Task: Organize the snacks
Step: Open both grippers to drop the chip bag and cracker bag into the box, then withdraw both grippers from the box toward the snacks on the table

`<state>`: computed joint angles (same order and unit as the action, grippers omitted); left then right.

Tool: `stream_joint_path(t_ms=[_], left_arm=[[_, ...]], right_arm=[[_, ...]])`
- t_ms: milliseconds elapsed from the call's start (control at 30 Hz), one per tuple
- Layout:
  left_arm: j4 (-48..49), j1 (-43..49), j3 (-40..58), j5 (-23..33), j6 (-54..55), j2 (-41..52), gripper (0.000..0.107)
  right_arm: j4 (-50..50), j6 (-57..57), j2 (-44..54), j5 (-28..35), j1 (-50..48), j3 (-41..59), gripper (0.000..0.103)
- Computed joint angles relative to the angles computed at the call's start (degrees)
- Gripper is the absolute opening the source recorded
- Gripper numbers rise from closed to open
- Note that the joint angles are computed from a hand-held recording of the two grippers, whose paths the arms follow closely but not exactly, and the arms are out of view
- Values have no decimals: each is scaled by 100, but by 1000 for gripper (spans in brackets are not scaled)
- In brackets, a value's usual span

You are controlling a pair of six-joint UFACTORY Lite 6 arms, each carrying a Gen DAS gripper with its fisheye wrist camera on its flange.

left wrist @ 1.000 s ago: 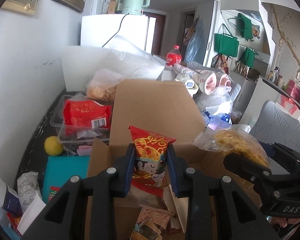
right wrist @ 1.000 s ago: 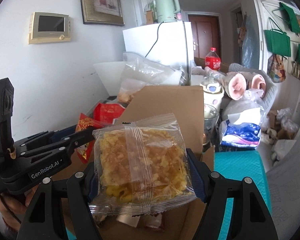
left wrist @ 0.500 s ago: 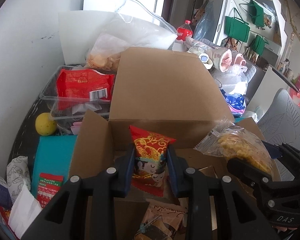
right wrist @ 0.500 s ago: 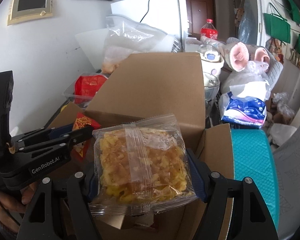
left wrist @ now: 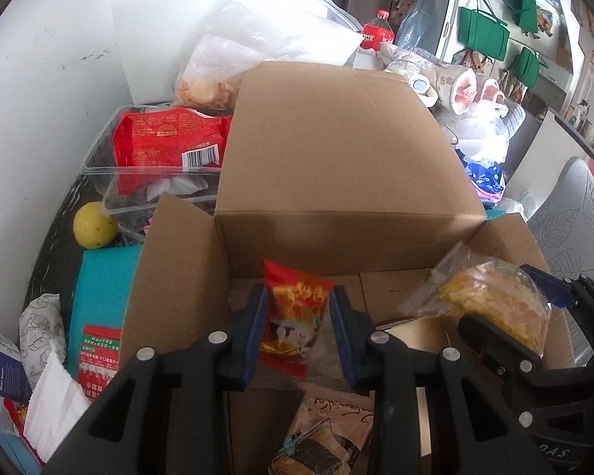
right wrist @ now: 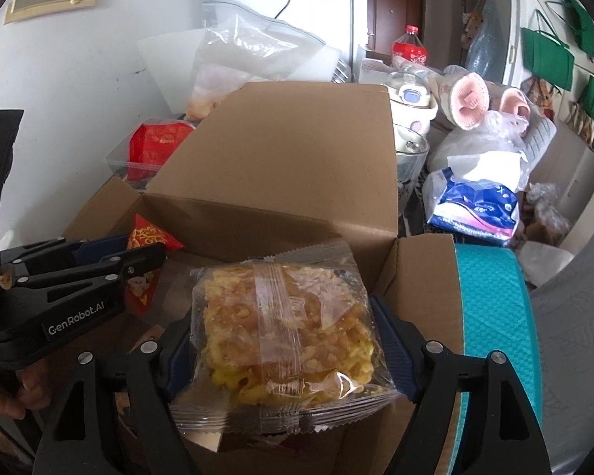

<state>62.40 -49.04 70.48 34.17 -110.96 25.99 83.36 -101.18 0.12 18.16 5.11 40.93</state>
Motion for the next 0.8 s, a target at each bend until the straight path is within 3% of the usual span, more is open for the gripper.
stream_joint_path(t_ms=[200,467,800], left_arm=[[-289,28,99,-50,359,57,32],[-670,80,85,-274,733,-6,32],[-752,-237,162,122,839,-198,32]], right_arm=[[-217,244,-64,-325,86,-51,90],[-1210,1274,-420,-442,50,-172,90],[-2443,2453,-1616,-289,-205,-659,90]])
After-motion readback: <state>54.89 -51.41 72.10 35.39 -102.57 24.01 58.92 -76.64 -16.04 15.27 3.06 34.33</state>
